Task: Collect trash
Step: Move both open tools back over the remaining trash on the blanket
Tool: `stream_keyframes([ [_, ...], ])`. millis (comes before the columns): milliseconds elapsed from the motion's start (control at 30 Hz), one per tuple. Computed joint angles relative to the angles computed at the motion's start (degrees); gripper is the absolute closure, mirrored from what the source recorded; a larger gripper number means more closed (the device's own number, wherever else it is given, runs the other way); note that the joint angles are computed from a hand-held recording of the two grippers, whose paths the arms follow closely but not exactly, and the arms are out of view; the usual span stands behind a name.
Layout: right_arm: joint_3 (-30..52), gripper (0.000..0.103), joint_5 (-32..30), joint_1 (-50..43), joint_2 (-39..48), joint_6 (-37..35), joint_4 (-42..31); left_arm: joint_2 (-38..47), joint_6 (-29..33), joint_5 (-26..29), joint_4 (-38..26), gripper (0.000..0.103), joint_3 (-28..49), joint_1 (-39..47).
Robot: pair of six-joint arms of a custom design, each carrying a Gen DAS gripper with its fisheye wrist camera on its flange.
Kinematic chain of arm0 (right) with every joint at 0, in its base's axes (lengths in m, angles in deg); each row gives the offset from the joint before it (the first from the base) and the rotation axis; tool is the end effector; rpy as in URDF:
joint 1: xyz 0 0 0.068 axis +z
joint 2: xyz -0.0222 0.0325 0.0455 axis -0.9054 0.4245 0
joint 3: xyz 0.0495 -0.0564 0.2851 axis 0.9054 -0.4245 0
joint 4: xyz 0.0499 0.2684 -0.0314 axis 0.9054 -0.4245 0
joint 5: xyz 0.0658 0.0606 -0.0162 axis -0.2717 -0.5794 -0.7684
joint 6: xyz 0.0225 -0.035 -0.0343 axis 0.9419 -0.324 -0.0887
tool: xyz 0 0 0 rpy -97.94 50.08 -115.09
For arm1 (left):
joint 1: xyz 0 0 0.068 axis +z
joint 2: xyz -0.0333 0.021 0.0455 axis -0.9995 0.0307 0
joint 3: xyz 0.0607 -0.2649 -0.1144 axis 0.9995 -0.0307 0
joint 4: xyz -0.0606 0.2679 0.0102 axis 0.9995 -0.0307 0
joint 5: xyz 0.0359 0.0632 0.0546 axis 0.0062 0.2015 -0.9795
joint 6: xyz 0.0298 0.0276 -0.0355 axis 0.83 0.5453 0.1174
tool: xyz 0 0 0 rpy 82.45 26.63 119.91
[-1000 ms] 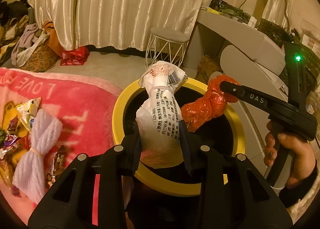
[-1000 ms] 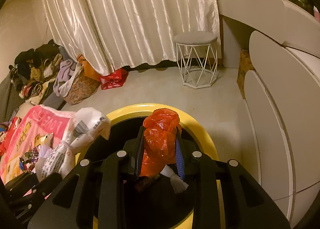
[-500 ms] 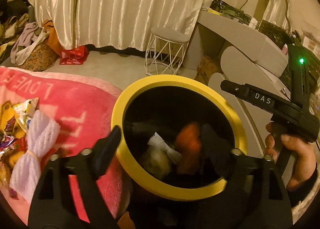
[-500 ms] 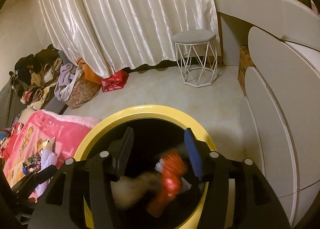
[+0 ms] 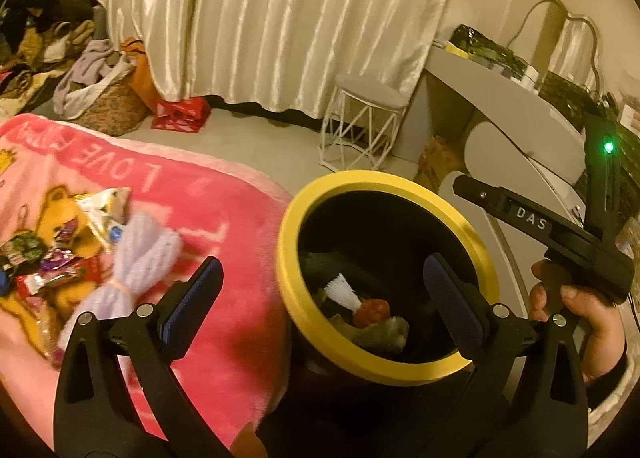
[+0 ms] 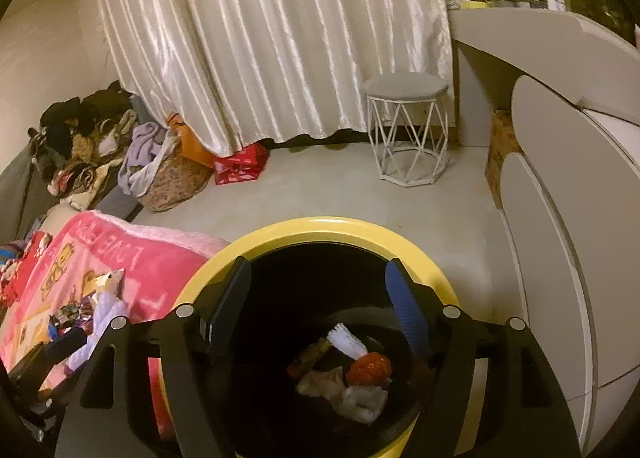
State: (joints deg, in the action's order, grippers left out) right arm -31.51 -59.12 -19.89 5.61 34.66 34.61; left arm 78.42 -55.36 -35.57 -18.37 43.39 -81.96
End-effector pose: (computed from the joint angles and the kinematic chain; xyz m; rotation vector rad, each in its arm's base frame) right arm 0.2139 0.1943 0.1439 -0.0043 2.2549 0.2851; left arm 0.1593 0.0060 0.1321 0.0101 2.2751 -0.3346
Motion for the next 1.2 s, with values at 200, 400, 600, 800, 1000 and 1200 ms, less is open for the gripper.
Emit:
stream_keyframes([
  [200,2.2,0.033,1.5,3.4,0.1,-1.0,-1.7,-5.2,1.9,2.3,-4.7,0.011,-0.1,5.9],
  [400,4.4,0.031,2.3,6.1,0.3,-2.1,-2.9,-10.0,5.2,6.5,-9.8,0.011,0.2,14.0],
  [600,6.6,0.031,3.0,9.2,1.3,-3.5,-3.5,-12.4,8.5,10.9,-13.6,0.011,0.9,22.1],
  [800,9.3,0.031,2.9,12.3,2.8,-4.2,-4.0,-13.5,12.1,14.5,-16.0,0.011,1.5,29.3],
  [1000,11.1,0.031,2.8,14.7,4.2,-4.9,-3.8,-13.9,15.5,18.3,-18.3,0.011,2.4,36.0],
  [1200,12.9,0.031,3.0,16.8,5.5,-5.8,-3.6,-12.1,18.9,21.5,-19.1,0.011,3.4,42.4],
])
